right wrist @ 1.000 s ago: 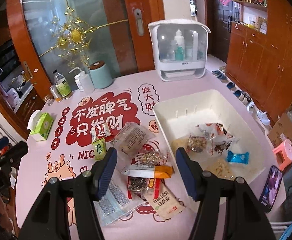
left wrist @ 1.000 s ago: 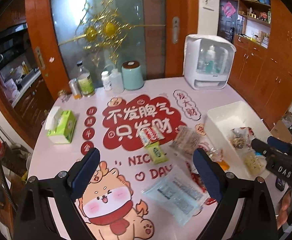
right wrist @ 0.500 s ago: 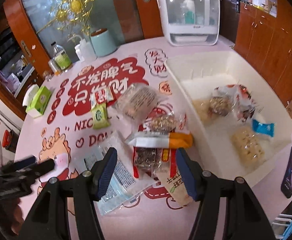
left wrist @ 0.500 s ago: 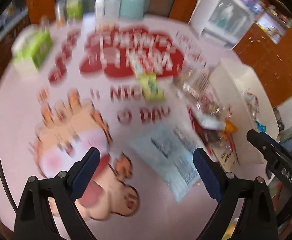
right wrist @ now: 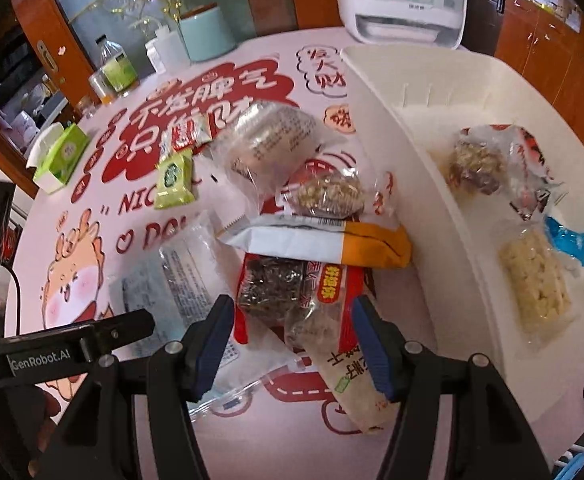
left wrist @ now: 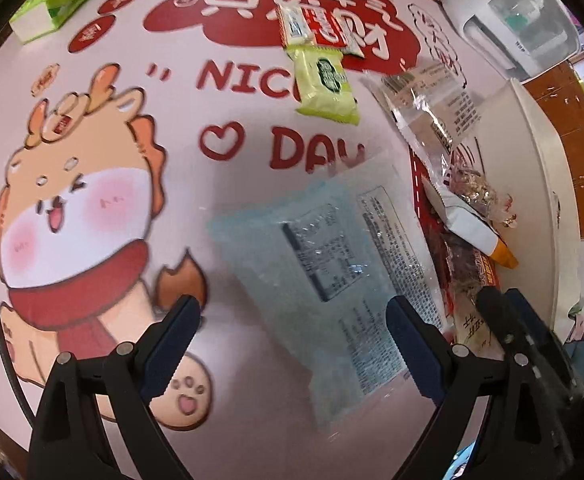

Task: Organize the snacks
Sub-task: 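Grasp the light-blue printed bag with the left gripper while the right grasps the dark chocolate bag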

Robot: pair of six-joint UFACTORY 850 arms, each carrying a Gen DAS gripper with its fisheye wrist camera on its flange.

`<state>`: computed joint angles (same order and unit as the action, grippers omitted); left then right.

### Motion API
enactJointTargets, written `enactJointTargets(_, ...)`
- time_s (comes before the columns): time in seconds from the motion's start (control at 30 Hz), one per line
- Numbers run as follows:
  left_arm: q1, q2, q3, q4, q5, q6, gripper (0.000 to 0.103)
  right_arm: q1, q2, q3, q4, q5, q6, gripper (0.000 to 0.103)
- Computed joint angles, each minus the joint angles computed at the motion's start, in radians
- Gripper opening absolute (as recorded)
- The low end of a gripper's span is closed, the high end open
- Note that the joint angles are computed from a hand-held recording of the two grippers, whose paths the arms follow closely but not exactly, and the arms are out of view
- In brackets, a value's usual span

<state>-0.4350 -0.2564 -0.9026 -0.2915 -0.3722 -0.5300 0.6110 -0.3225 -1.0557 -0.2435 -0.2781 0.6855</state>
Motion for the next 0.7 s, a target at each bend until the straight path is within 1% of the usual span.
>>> enactJointTargets(0.03,0.000,-0.008,-0.007,-0.029,-0.002,0.019,0.094,-0.003,-0.013,-0.007,0.020,-0.006,-0.023,0.062)
enactJointTargets(0.07,-0.001,-0.019,-0.015,-0.051,-0.005,0.029,0.090,-0.005,-0.023,-0.013,0.025,-0.012,-0.030,0.061)
enactJointTargets(0.13,-0.004,-0.039,-0.028,-0.079,-0.014,0.035,0.090,-0.011,-0.044,-0.025,0.028,-0.025,-0.034,0.062)
enactJointTargets(0.2,0.001,-0.055,-0.037,-0.117,-0.014,0.054,0.091,-0.026,-0.061,-0.032,0.122,-0.026,-0.122,0.062)
enactJointTargets(0.23,-0.002,-0.055,-0.038,-0.115,-0.005,0.047,0.091,-0.027,-0.067,-0.033,0.137,-0.027,-0.135,0.062)
enactJointTargets(0.27,-0.002,-0.063,-0.047,-0.124,-0.010,0.055,0.091,-0.026,-0.062,-0.025,0.109,-0.010,-0.123,0.062)
enactJointTargets(0.3,-0.004,-0.068,-0.055,-0.103,-0.012,0.035,0.091,-0.023,-0.067,-0.031,0.112,-0.015,-0.140,0.063)
enactJointTargets(0.33,-0.009,-0.075,-0.065,-0.074,-0.013,0.003,0.091,-0.017,-0.070,-0.035,0.073,-0.019,-0.117,0.063)
enactJointTargets(0.4,-0.015,-0.093,-0.089,-0.011,-0.019,-0.061,0.090,-0.014,-0.073,-0.038,0.073,-0.017,-0.125,0.063)
enactJointTargets(0.43,-0.018,-0.099,-0.098,0.020,-0.017,-0.091,0.086,-0.012,-0.073,-0.037,0.060,-0.014,-0.116,0.063)
enactJointTargets(0.5,-0.014,-0.098,-0.101,0.010,0.002,-0.081,0.075,-0.011,-0.074,-0.037,0.045,-0.009,-0.113,0.063)
enactJointTargets(0.53,-0.014,-0.097,-0.103,0.007,0.012,-0.079,0.065,-0.011,-0.075,-0.037,0.044,-0.007,-0.121,0.063)
enactJointTargets(0.57,-0.009,-0.094,-0.100,-0.022,0.026,-0.049,0.057,-0.012,-0.075,-0.036,0.050,-0.002,-0.133,0.063)
enactJointTargets(0.6,-0.004,-0.095,-0.103,-0.048,0.027,-0.016,0.055,-0.014,-0.074,-0.034,0.053,0.004,-0.141,0.063)
enactJointTargets(0.63,0.000,-0.095,-0.106,-0.073,0.025,0.020,0.050,-0.015,-0.074,-0.033,0.048,0.008,-0.141,0.063)
enactJointTargets(0.67,0.003,-0.093,-0.102,-0.086,0.034,0.045,0.046,-0.019,-0.074,-0.032,0.065,0.014,-0.161,0.063)
enactJointTargets(0.7,0.003,-0.090,-0.102,-0.082,0.042,0.051,0.044,-0.024,-0.073,-0.031,0.104,0.020,-0.201,0.063)
